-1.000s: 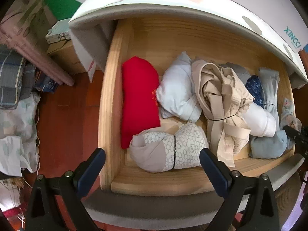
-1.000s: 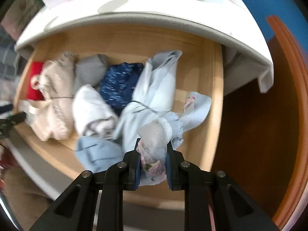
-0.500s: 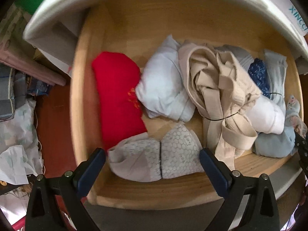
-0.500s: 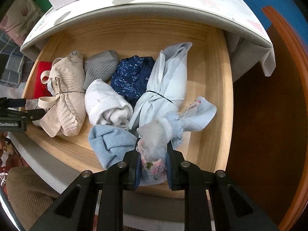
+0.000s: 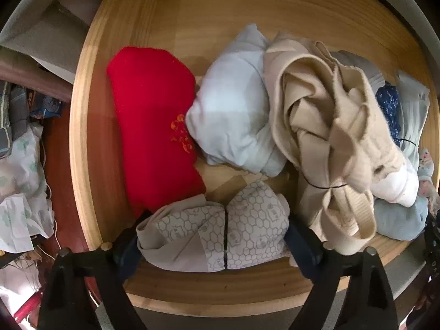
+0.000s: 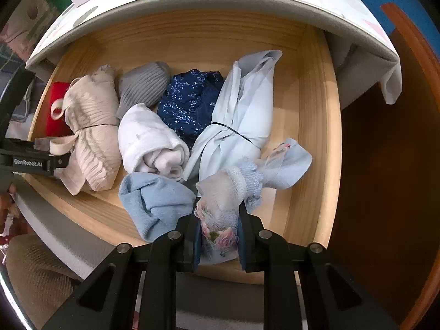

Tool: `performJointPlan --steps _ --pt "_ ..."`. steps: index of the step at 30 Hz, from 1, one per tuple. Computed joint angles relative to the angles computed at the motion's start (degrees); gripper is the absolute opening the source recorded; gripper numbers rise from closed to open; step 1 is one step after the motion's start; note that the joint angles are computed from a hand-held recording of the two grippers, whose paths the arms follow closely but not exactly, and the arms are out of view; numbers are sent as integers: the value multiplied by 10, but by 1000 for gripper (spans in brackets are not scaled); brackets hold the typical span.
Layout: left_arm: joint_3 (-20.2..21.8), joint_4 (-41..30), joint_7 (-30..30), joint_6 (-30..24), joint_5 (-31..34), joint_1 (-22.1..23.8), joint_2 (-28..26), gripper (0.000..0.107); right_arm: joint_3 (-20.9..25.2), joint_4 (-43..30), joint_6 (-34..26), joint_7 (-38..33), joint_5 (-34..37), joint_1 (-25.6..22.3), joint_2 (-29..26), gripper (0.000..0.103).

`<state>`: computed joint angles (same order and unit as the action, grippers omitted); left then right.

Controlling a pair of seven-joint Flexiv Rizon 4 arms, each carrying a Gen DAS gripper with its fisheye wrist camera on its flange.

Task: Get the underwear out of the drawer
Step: 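Grasp the grey hexagon-print underwear with the left tool while the right tool holds the lace bundle, then lift the grey underwear into the open white box and open the left tool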

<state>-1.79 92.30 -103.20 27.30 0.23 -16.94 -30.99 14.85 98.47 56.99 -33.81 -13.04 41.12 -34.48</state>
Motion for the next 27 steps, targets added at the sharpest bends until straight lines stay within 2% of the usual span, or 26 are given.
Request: performJointPlan --steps 10,27 --pt "-4 15 -6 23 -11 1 23 82 -3 -2 -2 -9 -1 -5 -2 19" --pt "-8 73 10 60 -27 19 122 81 -4 0 -6 -21 5 -20 8 19"
